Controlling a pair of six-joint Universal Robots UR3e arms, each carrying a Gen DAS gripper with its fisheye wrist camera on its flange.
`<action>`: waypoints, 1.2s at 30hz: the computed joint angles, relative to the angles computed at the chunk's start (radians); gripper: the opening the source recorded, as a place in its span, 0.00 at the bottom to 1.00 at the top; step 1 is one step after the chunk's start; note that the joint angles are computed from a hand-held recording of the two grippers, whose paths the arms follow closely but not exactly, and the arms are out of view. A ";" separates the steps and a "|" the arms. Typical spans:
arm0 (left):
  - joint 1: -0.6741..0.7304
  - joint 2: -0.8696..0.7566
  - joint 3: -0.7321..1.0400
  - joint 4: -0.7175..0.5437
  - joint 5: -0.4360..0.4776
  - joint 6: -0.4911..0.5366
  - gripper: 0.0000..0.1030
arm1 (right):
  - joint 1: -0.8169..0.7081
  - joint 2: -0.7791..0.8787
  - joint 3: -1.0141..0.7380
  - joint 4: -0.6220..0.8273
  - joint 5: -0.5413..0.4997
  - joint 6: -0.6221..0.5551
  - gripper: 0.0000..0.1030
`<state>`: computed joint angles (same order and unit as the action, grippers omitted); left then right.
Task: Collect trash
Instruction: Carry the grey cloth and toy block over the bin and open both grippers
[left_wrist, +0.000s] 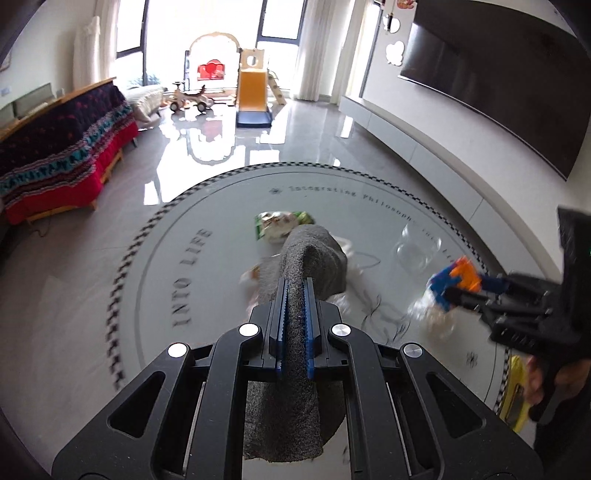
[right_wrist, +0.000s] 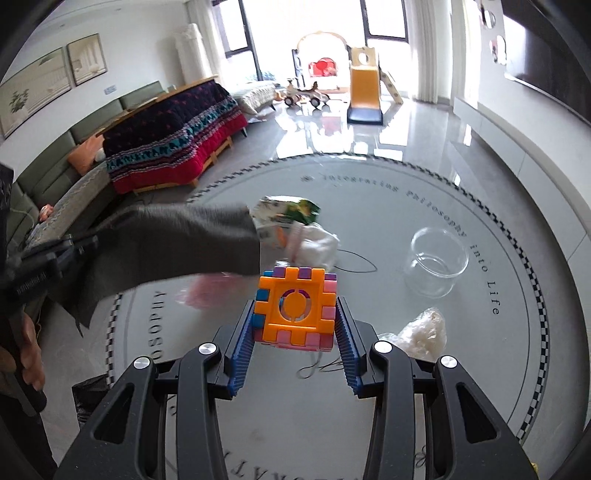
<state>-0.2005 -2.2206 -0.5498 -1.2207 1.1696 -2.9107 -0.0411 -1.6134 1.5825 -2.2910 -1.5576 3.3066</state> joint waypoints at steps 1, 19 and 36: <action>0.011 0.058 -0.105 0.050 0.004 0.004 0.07 | 0.026 -0.004 -0.012 0.007 -0.016 0.008 0.42; 0.342 0.802 -1.184 0.338 -0.093 0.114 0.07 | 0.478 0.135 -0.226 0.054 -0.209 0.126 0.42; 1.468 1.653 -1.496 -0.779 -0.338 1.020 0.07 | 0.865 0.757 -1.015 0.272 -0.170 0.110 0.40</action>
